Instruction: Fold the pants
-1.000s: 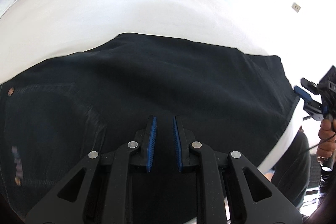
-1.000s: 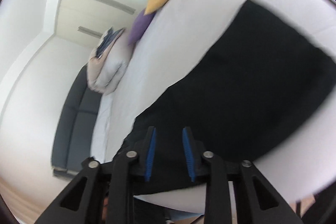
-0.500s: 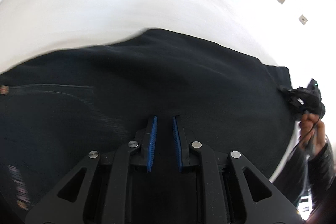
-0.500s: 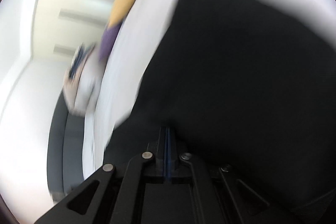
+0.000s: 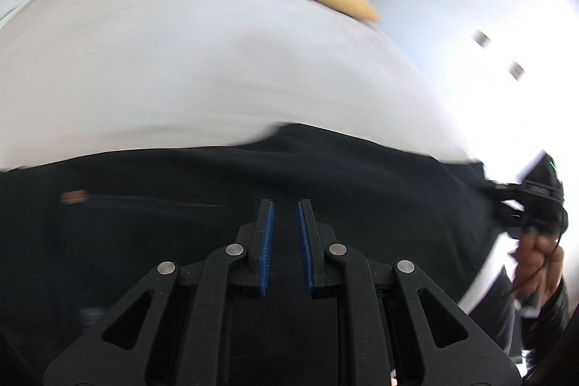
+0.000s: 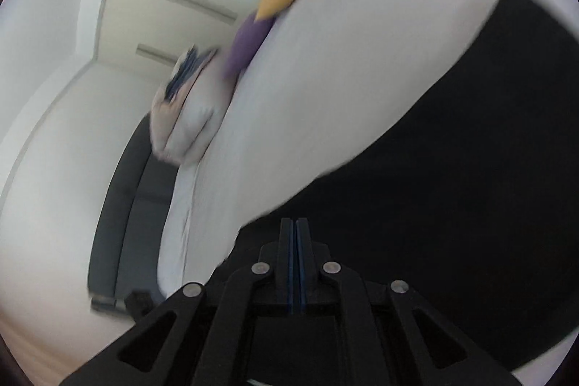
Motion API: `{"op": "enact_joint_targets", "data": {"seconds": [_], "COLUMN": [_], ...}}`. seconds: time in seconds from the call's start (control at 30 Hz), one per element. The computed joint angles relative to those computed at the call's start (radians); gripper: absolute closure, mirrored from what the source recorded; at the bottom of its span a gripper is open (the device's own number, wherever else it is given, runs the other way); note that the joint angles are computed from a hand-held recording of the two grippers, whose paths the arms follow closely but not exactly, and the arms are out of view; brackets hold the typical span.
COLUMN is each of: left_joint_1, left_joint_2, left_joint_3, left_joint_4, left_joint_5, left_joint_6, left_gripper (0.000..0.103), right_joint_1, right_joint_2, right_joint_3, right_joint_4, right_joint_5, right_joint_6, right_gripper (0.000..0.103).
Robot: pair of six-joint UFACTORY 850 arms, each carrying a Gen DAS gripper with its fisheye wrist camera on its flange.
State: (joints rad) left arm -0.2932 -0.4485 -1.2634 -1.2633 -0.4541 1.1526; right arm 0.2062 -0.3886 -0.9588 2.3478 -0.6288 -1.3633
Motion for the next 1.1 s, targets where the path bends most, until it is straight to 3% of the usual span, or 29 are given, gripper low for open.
{"op": "enact_joint_targets", "data": {"seconds": [0.07,0.17,0.23,0.37,0.53,0.63,0.77,0.87,0.97,1.03,1.1], "left_joint_1": [-0.02,-0.016,-0.005,0.059,0.11,0.132,0.176,0.26,0.306,0.36,0.383], "left_joint_2": [-0.05,-0.172,-0.225,-0.321,-0.402,-0.41,-0.387,-0.34,-0.295,-0.242,-0.173], "left_joint_3": [-0.051,-0.182,-0.248,-0.345,-0.435,-0.452,-0.426,-0.372,-0.32,-0.253,-0.181], "left_joint_4": [0.046,0.196,0.217,0.078,0.003,0.029,0.056,0.059,0.084,0.06,0.042], "left_joint_5": [-0.032,-0.07,-0.098,-0.233,-0.318,-0.323,-0.282,-0.282,-0.227,-0.207,-0.12], "left_joint_6": [-0.046,-0.224,-0.252,-0.178,-0.158,-0.15,-0.153,-0.15,-0.143,-0.101,-0.085], "left_gripper": [0.088,0.088,0.088,0.092,0.096,0.096,0.096,0.096,0.096,0.096,0.096], "right_joint_1": [0.055,0.102,0.087,0.043,-0.031,-0.09,-0.164,-0.221,-0.286,-0.348,-0.419], "right_joint_2": [-0.121,-0.251,-0.3,-0.29,-0.212,-0.15,-0.017,0.044,0.095,0.168,0.262], "right_joint_3": [-0.13,-0.272,-0.305,-0.278,-0.131,-0.022,0.137,0.192,0.224,0.289,0.403], "right_joint_4": [-0.155,-0.312,-0.242,-0.112,0.134,0.279,0.476,0.599,0.64,0.726,0.702], "right_joint_5": [-0.035,0.02,-0.022,-0.006,-0.032,-0.056,-0.001,0.048,0.079,0.144,0.086], "right_joint_6": [0.158,0.338,0.334,0.26,0.083,0.001,-0.199,-0.379,-0.472,-0.562,-0.503], "right_gripper": [0.098,0.102,0.103,0.103,0.103,0.103,0.103,0.103,0.103,0.103,0.102]}}
